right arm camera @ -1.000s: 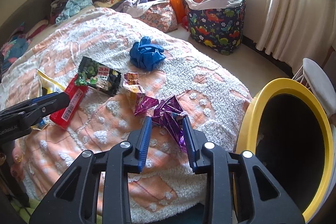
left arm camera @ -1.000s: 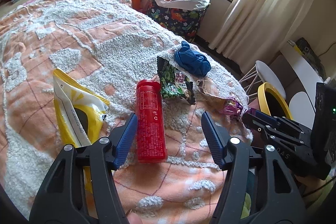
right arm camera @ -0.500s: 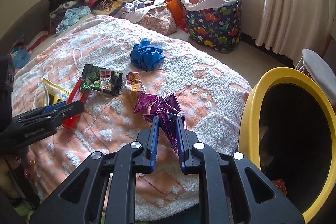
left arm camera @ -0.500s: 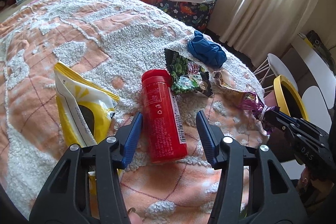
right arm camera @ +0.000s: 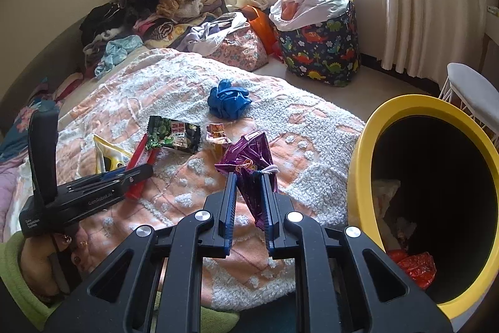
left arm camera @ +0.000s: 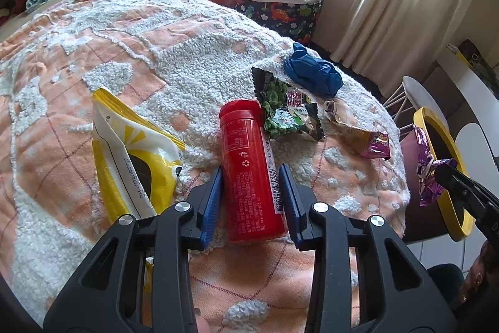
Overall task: Collect trash
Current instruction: 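Grasp red bottle with left tool while right tool grasps purple wrapper, then carry both items over the yellow bin and open both tools to drop them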
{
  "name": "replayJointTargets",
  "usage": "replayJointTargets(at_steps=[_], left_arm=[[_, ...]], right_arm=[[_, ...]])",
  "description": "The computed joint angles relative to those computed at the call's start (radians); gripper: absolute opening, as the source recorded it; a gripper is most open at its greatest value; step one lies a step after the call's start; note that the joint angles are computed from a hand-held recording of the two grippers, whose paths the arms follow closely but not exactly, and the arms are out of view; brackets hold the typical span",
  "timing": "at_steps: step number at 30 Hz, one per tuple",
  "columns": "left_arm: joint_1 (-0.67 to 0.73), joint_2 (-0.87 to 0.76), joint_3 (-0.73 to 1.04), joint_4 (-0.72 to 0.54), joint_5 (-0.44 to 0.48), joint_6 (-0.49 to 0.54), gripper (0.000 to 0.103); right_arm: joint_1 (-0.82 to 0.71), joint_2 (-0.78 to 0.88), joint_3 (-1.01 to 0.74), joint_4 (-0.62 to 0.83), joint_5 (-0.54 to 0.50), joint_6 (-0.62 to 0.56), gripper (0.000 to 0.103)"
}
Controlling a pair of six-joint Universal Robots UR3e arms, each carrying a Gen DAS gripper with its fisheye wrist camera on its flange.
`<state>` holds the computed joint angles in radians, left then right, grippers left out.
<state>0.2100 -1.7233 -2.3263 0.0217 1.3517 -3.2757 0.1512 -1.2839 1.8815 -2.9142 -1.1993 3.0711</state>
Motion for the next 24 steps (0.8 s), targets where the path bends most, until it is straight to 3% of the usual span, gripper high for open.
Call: replayJointTargets(at_steps=[24], left_arm=[[0.053, 0.205, -0.056, -0.014, -0.109, -0.016, 0.028]], right_arm=[[-0.031, -0.127, 0.082, 0.005, 0.097, -0.010, 0.015]])
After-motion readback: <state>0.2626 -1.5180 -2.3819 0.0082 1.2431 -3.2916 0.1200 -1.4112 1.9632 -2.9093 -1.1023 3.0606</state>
